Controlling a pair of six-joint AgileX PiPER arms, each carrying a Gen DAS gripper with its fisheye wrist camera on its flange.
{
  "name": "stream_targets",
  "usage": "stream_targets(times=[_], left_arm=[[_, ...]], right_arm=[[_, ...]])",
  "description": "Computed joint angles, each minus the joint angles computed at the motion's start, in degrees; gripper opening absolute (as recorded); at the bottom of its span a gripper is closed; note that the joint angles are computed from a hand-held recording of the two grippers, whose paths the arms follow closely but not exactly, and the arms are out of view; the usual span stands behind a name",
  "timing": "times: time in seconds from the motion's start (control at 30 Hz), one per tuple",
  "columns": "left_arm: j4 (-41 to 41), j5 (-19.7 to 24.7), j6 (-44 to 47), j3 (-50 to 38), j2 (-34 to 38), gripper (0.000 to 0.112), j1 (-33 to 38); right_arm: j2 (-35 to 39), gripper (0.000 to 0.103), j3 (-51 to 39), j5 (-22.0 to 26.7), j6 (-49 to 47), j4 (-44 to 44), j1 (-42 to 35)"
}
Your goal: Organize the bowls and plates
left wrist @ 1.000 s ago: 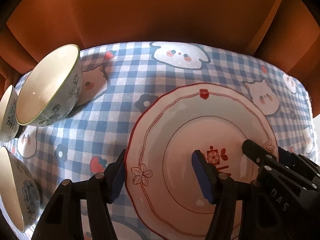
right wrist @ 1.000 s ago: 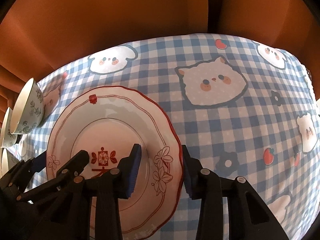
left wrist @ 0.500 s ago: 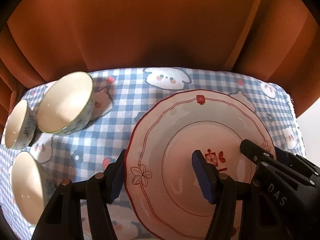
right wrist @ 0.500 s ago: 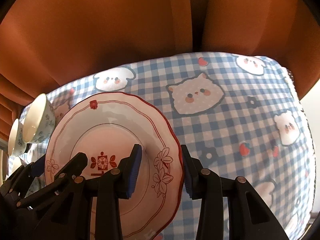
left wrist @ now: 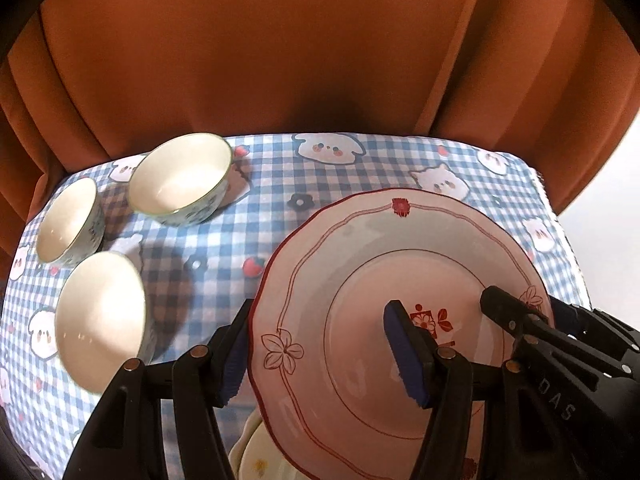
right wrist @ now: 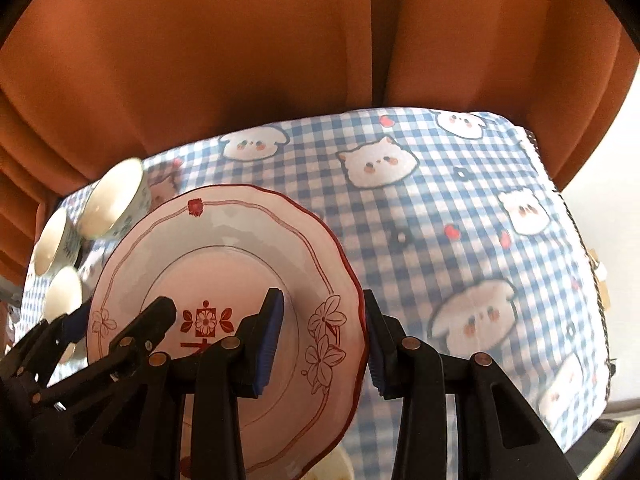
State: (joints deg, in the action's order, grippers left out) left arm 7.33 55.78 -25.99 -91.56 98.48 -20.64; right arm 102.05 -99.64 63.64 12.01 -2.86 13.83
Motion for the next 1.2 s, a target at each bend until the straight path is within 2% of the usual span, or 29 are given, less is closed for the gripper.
stream_targets(times=[0.17,0.27,0.47,0.7,1.2], left_arm=[[-1.1,-1.6,2.0,8.0,-6.5,0.064,-0.7],[-2.1,-1.1,1.7,11.5,-8.8,0.064,-1.4],[-4.5,-1.6,0.2,18.4,-11.6,0.064,-3.6],[-3.5,-1.5,-7.0,22.7,-11.7,0.064,-7.8],[5.3,-2.2,-24.2,24.2,-9.9,0.065,-12.8]], right_arm=[[-7.3,0.042,8.8,-1.0,7.4,-3.9,4.2],[-10.8,0.042,13.3,-1.1,10.3,-5.3,5.9],[-16.5,0.042,22.1,-2.4,10.7,-5.7,6.8],[-18.4,0.042,29.3,-4.5,3.5,-0.8,2.6],[-16.8,0.042,31.6,-9.0,-14.0,7.4,-2.9]])
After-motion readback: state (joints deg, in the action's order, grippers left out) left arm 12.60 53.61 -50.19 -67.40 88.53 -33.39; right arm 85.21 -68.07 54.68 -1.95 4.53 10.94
